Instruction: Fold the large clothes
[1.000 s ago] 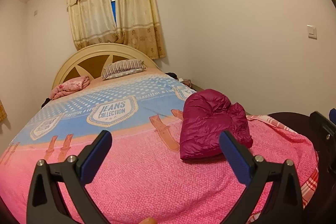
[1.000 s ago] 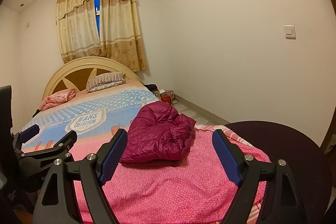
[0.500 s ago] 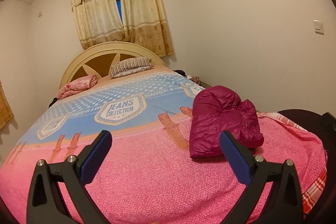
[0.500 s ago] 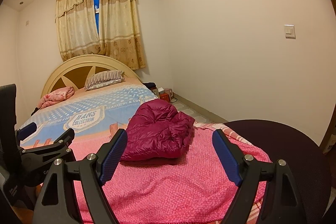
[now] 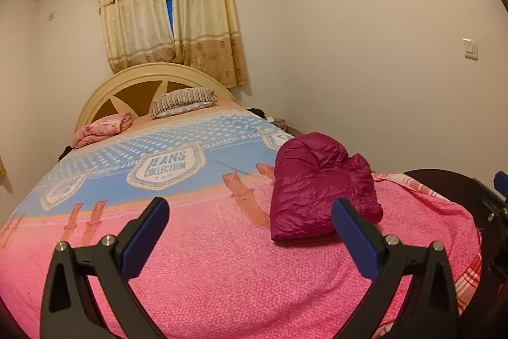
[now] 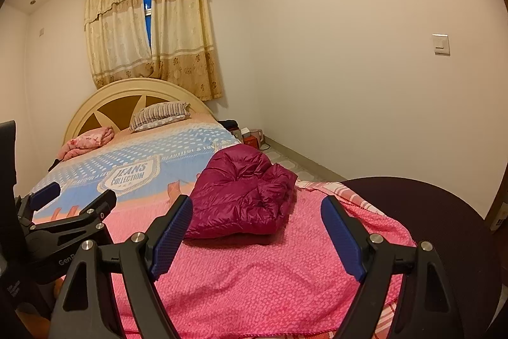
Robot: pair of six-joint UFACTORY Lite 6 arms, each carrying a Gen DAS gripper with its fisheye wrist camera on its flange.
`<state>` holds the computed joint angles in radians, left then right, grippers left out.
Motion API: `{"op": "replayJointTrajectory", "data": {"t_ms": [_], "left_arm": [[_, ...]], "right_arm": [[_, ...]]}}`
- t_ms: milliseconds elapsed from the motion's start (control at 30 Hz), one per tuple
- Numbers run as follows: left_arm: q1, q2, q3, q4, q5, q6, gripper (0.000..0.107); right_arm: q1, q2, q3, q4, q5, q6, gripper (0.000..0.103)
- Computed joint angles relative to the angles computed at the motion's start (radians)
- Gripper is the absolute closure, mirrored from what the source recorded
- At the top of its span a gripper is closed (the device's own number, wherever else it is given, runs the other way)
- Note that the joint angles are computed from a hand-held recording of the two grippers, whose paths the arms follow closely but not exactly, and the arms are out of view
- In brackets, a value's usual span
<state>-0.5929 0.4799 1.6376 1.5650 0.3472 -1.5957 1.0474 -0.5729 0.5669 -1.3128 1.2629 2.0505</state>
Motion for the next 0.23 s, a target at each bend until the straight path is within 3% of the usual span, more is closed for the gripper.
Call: {"op": "replayJointTrajectory", "data": {"t_ms": [233], "left_arm": [[0.013,0.045,0.061,-0.159,-0.013,0.168,0.004]], "right_arm": [[-0.04,-0.01,-0.015,-0.006,-0.042,-0.001,0.02]]}}
